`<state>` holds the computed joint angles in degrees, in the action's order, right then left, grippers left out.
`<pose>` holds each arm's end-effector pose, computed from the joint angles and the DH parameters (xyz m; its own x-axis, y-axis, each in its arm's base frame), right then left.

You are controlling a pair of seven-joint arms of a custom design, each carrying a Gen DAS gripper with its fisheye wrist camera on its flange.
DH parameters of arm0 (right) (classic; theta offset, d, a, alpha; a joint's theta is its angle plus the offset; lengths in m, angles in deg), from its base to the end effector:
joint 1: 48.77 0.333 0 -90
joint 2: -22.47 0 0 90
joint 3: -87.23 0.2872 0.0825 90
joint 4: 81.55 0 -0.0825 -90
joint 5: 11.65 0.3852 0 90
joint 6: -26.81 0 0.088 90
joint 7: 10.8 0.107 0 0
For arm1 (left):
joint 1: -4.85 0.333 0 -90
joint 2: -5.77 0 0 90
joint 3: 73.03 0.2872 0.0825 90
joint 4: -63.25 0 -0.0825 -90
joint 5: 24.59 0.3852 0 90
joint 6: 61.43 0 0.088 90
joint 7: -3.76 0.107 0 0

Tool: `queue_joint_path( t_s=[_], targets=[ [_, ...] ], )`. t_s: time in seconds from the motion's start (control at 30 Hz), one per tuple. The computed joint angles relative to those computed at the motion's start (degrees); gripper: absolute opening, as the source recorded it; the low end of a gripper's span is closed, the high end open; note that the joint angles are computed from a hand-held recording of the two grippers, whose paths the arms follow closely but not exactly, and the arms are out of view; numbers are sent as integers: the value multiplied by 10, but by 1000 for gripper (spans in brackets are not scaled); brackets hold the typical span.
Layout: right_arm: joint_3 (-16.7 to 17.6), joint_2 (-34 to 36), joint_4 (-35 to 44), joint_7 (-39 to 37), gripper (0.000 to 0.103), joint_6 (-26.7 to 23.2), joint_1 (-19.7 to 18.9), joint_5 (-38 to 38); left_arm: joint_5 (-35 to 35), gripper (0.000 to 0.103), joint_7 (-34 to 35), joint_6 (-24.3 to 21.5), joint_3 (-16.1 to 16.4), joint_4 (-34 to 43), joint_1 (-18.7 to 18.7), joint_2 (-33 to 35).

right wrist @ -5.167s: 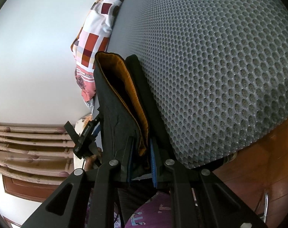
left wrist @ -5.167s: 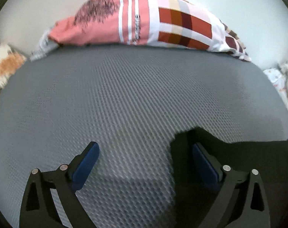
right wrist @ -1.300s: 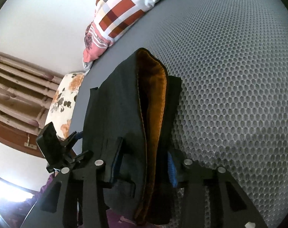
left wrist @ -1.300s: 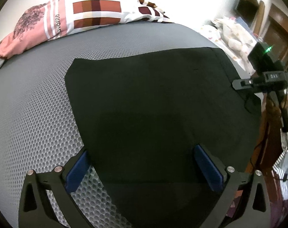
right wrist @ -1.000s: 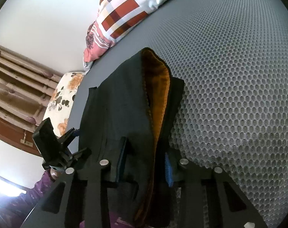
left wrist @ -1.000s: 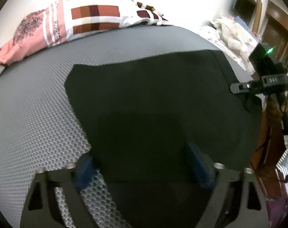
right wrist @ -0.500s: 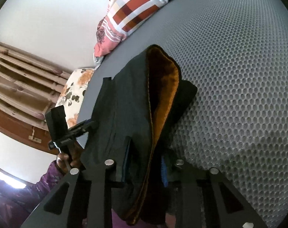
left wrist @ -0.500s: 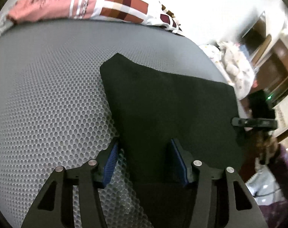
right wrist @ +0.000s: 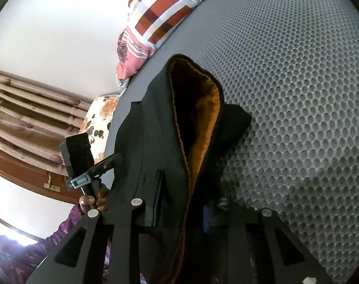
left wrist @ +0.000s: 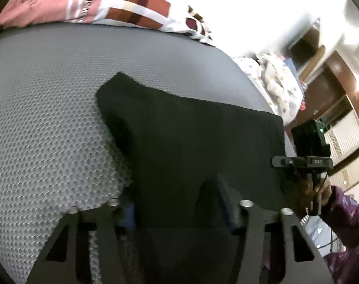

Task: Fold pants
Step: 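Grasp the folded trousers with the left gripper and lift while the right gripper holds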

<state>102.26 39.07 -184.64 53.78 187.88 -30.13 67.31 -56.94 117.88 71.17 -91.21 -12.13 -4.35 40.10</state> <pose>0.5766 0.3115 0.4117 0.0515 -0.5781 -0.8143 -0.8797 0.3598 -0.3110 0.6788 -0.3004 0.4277 -0.5359 -0.6854 0.4929 -0.8230 0.2938 -0.4862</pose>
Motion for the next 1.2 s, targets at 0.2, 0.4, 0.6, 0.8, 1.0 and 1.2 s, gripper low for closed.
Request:
queue_joint_path(
  t_s=[0.2,0.4,0.6,0.8,1.0,1.2],
  targets=[
    [-7,-9,-10,-6,25,-23,-2,7,11,41,-6,-45,5,22,6,9],
    [-9,4,7,45,25,-11,5,-60,0,61,-3,-39,1,26,0,11],
    [22,6,10,6,21,40,-3,19,32,25,-55,106,17,-92,-34,-60],
    [12,8,32,-69,19,39,18,122,59,23,-90,167,23,-172,-38,-119],
    [3,36,80,-79,19,30,40,134,62,22,-96,211,29,-250,-32,-189],
    [15,76,140,-46,19,35,53,90,75,21,-114,243,43,-307,-28,-246]
  ],
)
